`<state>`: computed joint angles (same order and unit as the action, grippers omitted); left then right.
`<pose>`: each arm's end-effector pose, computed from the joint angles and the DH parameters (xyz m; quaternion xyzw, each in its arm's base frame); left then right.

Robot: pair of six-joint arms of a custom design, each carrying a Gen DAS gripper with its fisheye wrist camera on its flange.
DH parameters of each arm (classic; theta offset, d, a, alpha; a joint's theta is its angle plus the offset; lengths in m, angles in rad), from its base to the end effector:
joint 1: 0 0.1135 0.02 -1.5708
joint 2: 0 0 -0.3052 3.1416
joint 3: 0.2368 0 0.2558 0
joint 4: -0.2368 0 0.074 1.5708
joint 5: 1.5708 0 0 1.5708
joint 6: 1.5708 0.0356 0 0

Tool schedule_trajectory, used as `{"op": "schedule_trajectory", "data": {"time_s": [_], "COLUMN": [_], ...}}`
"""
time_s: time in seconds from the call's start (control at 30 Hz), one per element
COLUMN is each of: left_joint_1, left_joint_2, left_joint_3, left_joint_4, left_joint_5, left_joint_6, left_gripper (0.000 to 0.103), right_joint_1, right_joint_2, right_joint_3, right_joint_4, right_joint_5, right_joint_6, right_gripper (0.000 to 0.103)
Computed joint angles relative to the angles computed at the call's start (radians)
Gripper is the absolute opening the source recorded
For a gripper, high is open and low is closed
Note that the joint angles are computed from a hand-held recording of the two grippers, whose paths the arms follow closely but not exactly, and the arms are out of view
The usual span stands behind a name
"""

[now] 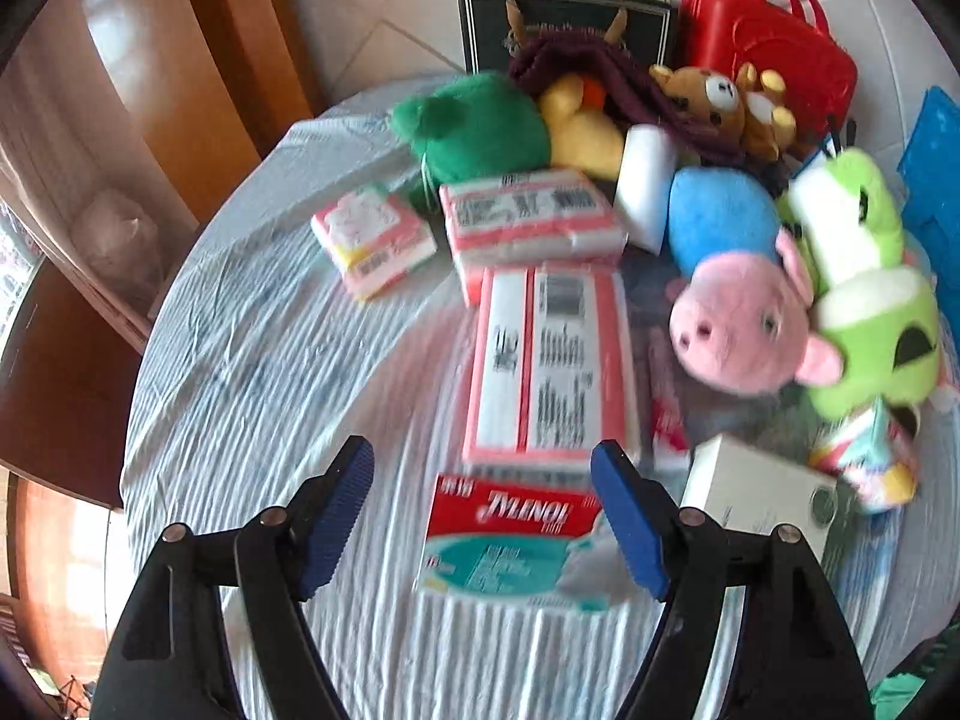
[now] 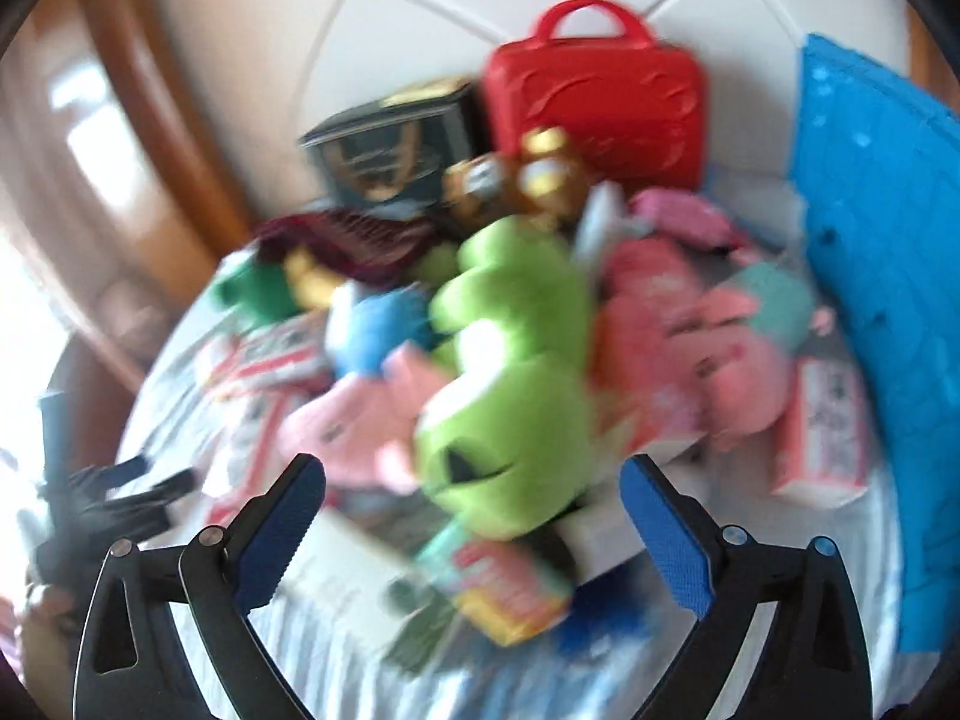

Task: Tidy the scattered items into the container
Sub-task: 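Lower both tools over the pile toward the Tylenol box and white-green box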

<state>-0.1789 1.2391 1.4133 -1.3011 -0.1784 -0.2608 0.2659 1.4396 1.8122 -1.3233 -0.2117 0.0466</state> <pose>0.1998 -0.0297 0.4058 -0.0594 0.9700 0.0370 0.2329 0.2422 0.0737 0.4739 -0.1357 0.9378 0.1466 0.2840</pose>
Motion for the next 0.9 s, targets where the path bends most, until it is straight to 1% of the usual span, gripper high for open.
{"op": "schedule_trajectory", "data": {"time_s": [0.03,0.07,0.13,0.17,0.2,0.27,0.33,0.4,0.43,0.47,0.5,0.53,0.57,0.6,0.67,0.73,0.77,0.8,0.83,0.87,0.9], "left_joint_1": [0.015,0.031,0.080,0.107,0.152,0.236,0.299,0.308,0.315,0.324,0.335,0.349,0.363,0.374,0.410,0.445,0.447,0.435,0.439,0.459,0.469], "left_joint_2": [-0.015,-0.029,-0.072,-0.085,-0.095,-0.084,-0.029,0.042,0.034,0.011,-0.018,-0.055,-0.089,-0.112,-0.136,-0.162,-0.165,-0.170,-0.180,-0.189,-0.195], "left_joint_3": [-0.032,-0.062,-0.149,-0.182,-0.217,-0.259,-0.287,-0.302,-0.323,-0.345,-0.365,-0.386,-0.401,-0.405,-0.398,-0.392,-0.388,-0.382,-0.379,-0.377,-0.379], "left_joint_4": [0.006,0.016,0.048,0.068,0.107,0.196,0.306,0.334,0.352,0.362,0.357,0.344,0.319,0.287,0.233,0.209,0.205,0.195,0.183,0.169,0.153], "left_joint_5": [0.009,0.019,0.040,0.036,0.030,0.035,0.056,0.033,0.036,0.045,0.059,0.081,0.100,0.114,0.168,0.219,0.217,0.201,0.205,0.230,0.253], "left_joint_6": [0.009,0.021,0.082,0.115,0.169,0.246,0.282,0.289,0.293,0.304,0.327,0.355,0.387,0.418,0.467,0.484,0.481,0.459,0.443,0.444,0.444], "left_gripper": [0.075,0.075,0.075,0.075,0.075,0.075,0.075,0.075,0.076,0.076,0.076,0.076,0.076,0.076,0.076,0.076,0.076,0.076,0.076,0.075,0.072], "right_joint_1": [0.074,0.115,0.194,0.227,0.248,0.256,0.271,0.277,0.279,0.276,0.284,0.308,0.350,0.406,0.492,0.549,0.572,0.602,0.620,0.631,0.635], "right_joint_2": [-0.033,-0.049,-0.102,-0.115,-0.125,-0.149,-0.147,-0.154,-0.147,-0.148,-0.169,-0.170,-0.171,-0.164,-0.147,-0.155,-0.162,-0.167,-0.172,-0.167,-0.152], "right_joint_3": [-0.057,-0.096,-0.239,-0.291,-0.339,-0.432,-0.477,-0.540,-0.568,-0.588,-0.611,-0.612,-0.613,-0.606,-0.574,-0.546,-0.530,-0.516,-0.514,-0.506,-0.500], "right_joint_4": [0.024,0.030,0.085,0.103,0.118,0.151,0.179,0.234,0.246,0.256,0.282,0.276,0.275,0.261,0.221,0.206,0.202,0.198,0.204,0.215,0.232], "right_joint_5": [0.040,0.042,0.074,0.097,0.107,0.134,0.217,0.292,0.310,0.291,0.269,0.238,0.227,0.237,0.254,0.268,0.281,0.297,0.296,0.280,0.255], "right_joint_6": [0.114,0.149,0.232,0.289,0.339,0.411,0.480,0.536,0.561,0.580,0.608,0.619,0.635,0.653,0.685,0.731,0.742,0.750,0.752,0.743,0.729], "right_gripper": [0.098,0.094,0.077,0.060,0.050,0.050,0.050,0.050,0.051,0.050,0.051,0.051,0.053,0.056,0.056,0.056,0.055,0.053,0.050,0.041,0.035]}}
